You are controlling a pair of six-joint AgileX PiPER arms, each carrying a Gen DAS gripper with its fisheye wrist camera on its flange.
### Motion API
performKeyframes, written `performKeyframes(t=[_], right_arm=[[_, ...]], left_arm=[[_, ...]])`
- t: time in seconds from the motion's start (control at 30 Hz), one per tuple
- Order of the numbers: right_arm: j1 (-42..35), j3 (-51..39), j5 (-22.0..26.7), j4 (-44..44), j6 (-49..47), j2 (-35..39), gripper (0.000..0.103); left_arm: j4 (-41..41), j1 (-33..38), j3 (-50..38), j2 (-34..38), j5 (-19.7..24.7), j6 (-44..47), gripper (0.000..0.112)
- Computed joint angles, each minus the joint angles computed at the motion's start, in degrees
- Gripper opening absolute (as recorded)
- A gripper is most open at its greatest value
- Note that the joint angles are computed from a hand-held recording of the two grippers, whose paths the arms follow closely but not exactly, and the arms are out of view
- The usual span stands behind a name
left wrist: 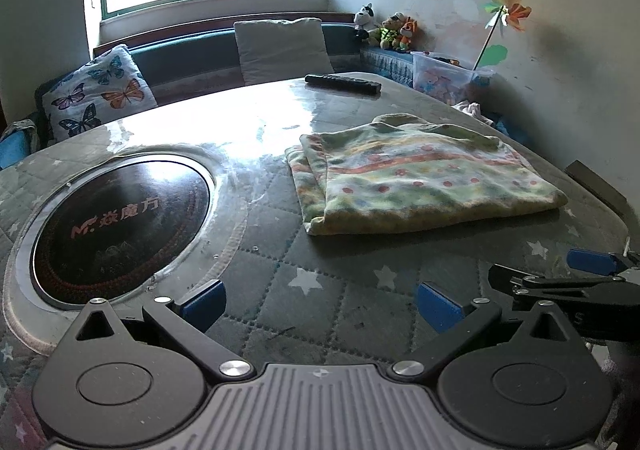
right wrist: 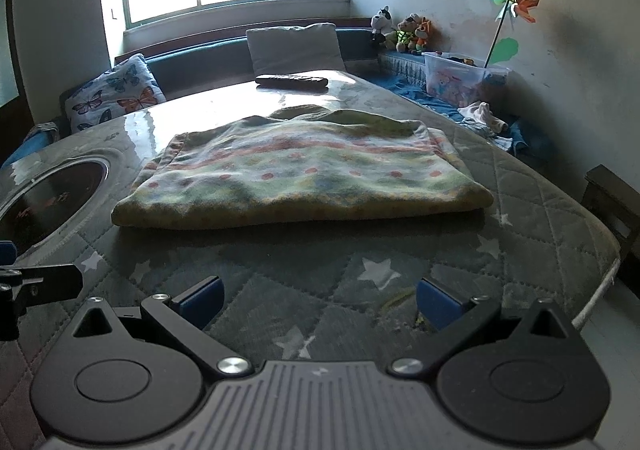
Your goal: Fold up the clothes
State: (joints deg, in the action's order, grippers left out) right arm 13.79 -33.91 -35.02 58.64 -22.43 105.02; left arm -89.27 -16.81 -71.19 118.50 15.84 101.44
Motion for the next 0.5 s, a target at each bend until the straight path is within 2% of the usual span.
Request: performKeyframes(t=[0.5], right_arm=[[1.0, 0.0, -0.1, 0.9, -0.1, 0.2, 0.103]], left_arm=[[-2.4, 0.2, 1.6, -0.8, 0.8, 3.4, 0.103]])
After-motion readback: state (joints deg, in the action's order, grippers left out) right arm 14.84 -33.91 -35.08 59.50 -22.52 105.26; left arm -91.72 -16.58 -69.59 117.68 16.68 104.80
